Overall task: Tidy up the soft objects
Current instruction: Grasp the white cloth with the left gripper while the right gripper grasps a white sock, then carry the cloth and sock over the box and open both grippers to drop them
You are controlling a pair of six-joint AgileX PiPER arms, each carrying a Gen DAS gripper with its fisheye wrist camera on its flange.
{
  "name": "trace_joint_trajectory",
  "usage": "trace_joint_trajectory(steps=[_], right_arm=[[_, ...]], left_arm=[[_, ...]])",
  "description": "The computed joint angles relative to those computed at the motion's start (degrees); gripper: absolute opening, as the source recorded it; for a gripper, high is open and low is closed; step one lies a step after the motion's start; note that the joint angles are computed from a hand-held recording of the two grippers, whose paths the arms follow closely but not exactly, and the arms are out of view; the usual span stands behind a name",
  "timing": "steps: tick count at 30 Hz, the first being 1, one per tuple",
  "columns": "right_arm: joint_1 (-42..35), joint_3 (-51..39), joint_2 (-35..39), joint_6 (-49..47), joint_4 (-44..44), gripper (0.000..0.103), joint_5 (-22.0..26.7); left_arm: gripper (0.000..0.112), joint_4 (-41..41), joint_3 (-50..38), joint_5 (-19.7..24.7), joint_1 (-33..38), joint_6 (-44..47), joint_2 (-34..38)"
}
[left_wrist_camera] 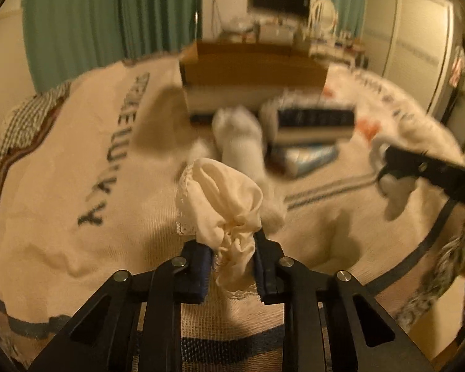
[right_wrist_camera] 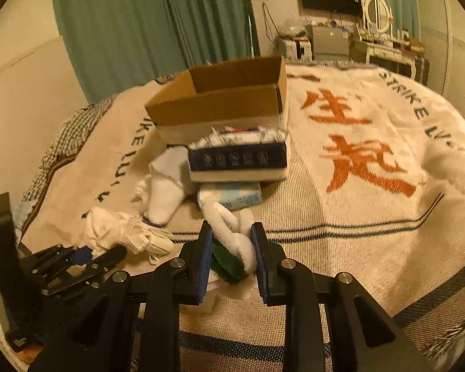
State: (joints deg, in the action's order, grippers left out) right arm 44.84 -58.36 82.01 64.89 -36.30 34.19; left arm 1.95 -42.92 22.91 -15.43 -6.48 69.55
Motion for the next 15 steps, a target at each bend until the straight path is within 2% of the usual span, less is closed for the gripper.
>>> trace_joint_trajectory(steps=[4,9,15], right_arm=[[3.27,-2.33,-1.57,1.17,-5.02,0.024,4.47],[4.84,-8.78,-1.84,-2.41,-7.54,0.024,7.80],[0.83,-23.82,3.16,-14.43,-3.57,0.024,8.41]], left_arm=[[0.022,-5.75,-2.66,1.63,1.34,5.70,-2.36],[0.022,-5.20,-9.47,4.29,0.19,7.14,-3.89],[0.022,-7.11,-23.02,8.53,0.43,10.52,1.40]])
